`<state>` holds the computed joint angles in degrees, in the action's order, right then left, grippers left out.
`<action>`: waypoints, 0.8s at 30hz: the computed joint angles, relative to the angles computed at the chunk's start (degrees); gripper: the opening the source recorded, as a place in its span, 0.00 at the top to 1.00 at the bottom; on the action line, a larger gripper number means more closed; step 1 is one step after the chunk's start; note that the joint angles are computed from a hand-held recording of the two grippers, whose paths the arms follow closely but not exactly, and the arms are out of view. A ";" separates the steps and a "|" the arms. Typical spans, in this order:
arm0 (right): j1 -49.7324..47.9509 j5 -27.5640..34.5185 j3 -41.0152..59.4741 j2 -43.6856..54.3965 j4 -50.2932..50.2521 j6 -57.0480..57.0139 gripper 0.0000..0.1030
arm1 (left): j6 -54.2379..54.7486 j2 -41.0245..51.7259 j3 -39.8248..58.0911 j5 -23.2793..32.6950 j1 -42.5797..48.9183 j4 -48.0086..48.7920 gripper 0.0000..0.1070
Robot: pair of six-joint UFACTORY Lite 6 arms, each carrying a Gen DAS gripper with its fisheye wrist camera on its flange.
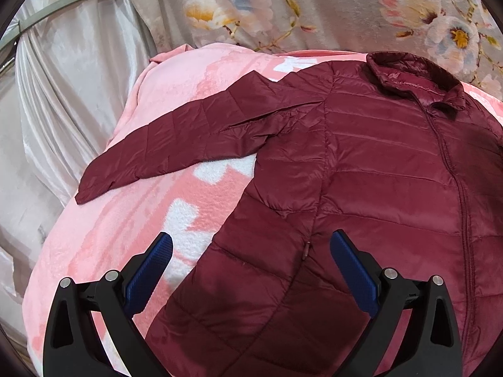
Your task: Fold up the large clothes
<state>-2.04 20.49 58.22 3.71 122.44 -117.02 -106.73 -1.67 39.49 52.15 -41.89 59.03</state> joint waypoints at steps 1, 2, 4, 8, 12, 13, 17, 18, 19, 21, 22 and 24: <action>4.34 -1.91 0.53 1.21 4.71 -4.55 0.93 | -0.07 -0.24 -0.56 -0.83 0.74 0.44 0.09; 7.97 -3.18 1.39 2.87 8.26 -7.83 0.93 | 0.02 -0.38 -0.99 -1.63 1.47 0.77 0.09; 12.68 -4.88 4.16 6.95 11.66 -11.01 0.93 | -0.01 -0.83 -2.01 -3.20 2.99 1.57 0.09; 20.07 -8.28 10.95 16.47 15.76 -15.82 0.92 | 0.02 -1.90 -3.68 -6.09 5.96 2.82 0.09; 25.20 -10.74 15.66 22.26 3.64 -5.18 0.85 | 0.07 -2.78 -4.68 -8.11 7.79 3.48 0.09; 25.60 -10.10 14.55 21.38 2.16 -4.05 0.76 | 0.22 -2.94 -4.77 -8.46 8.18 3.57 0.09; 24.80 -4.85 5.27 11.20 12.58 -15.50 0.44 | 1.87 -4.46 -4.96 -11.38 9.99 3.25 0.09; 23.28 -3.97 2.48 7.55 14.09 -17.22 0.44 | 2.81 -5.12 -4.86 -12.78 10.76 3.08 0.09; 21.36 -3.56 0.47 4.80 13.74 -16.54 0.43 | 4.16 -5.70 -4.40 -14.13 11.48 2.74 0.09; 14.94 -1.65 -2.38 1.14 6.36 -7.98 0.43 | 6.42 -6.37 -3.19 -16.49 12.44 2.07 0.09; 10.83 -0.14 -3.37 0.37 2.31 -3.27 0.43 | 8.28 -6.40 -1.90 -18.71 13.39 1.45 0.09; 2.04 3.06 -4.21 1.22 -4.38 4.66 0.43 | 12.11 -4.70 1.14 -23.80 15.61 -0.45 0.09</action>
<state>-0.01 23.54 54.01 4.94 118.06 -112.36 -94.62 -6.37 40.63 28.35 -26.28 58.58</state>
